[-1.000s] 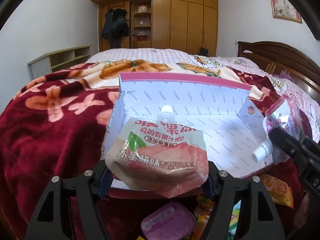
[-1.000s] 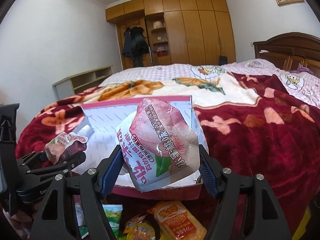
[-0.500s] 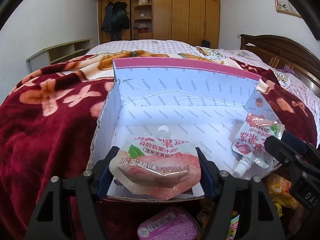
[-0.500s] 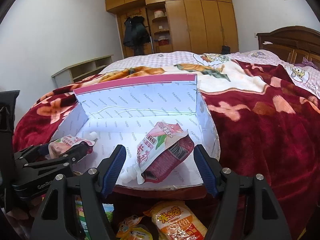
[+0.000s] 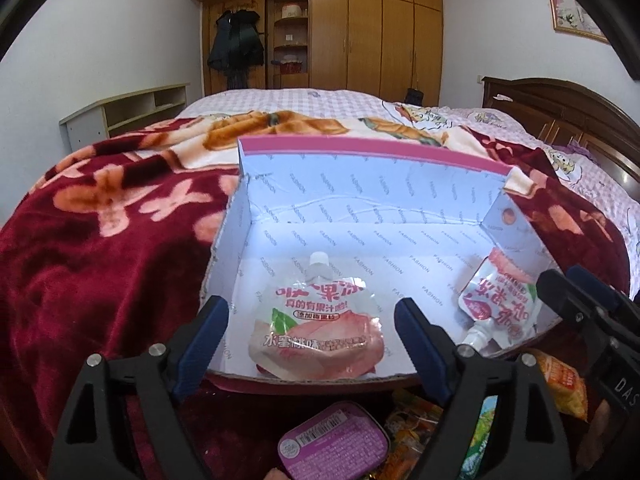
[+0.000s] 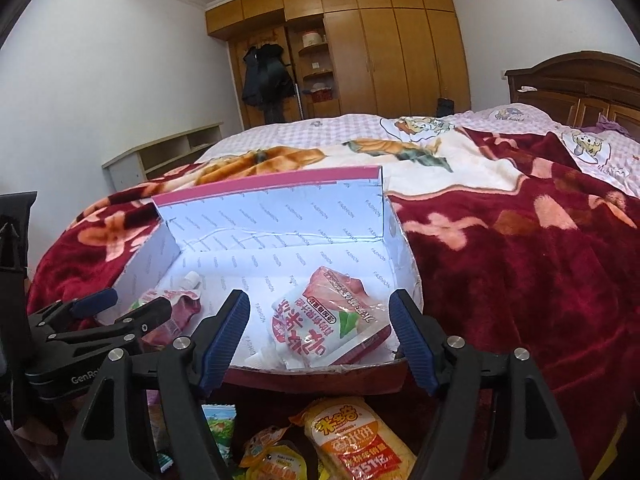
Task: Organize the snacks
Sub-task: 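Carry both pouches into the pink box and open both tools to release them, then withdraw both open tools from the box back toward the snack pile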
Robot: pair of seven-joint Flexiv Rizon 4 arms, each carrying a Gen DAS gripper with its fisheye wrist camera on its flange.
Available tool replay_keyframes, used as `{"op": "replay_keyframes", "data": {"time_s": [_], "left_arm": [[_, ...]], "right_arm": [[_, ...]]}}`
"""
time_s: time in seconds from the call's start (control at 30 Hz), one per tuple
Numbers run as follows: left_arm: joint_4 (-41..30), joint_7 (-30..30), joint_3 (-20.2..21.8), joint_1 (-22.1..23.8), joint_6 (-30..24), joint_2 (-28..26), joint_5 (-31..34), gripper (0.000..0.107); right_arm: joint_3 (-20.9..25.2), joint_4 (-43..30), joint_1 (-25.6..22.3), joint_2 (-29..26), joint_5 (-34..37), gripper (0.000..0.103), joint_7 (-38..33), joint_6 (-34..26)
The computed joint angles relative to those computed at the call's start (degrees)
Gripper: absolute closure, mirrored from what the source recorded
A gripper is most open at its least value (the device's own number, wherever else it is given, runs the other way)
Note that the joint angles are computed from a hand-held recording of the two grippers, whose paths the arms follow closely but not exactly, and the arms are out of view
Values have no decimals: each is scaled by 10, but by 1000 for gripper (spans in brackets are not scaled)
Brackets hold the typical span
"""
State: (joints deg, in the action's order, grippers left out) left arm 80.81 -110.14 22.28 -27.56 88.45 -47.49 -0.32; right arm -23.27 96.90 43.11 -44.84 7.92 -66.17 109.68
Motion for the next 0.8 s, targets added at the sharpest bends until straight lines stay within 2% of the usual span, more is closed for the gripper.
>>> {"op": "replay_keyframes", "data": {"time_s": [0.3, 0.47, 0.6, 0.8], "left_arm": [[41, -22, 31, -30, 18, 28, -2, 18], [75, -20, 33, -36, 39, 47, -5, 18], [97, -26, 62, -61, 37, 55, -16, 18], [133, -29, 78, -76, 45, 72, -20, 18]], "right_arm": [[5, 36, 16, 28, 23, 29, -24, 27], [12, 54, 23, 42, 41, 29, -40, 34], [14, 70, 31, 52, 55, 29, -48, 36], [17, 96, 42, 67, 74, 29, -63, 46]]}}
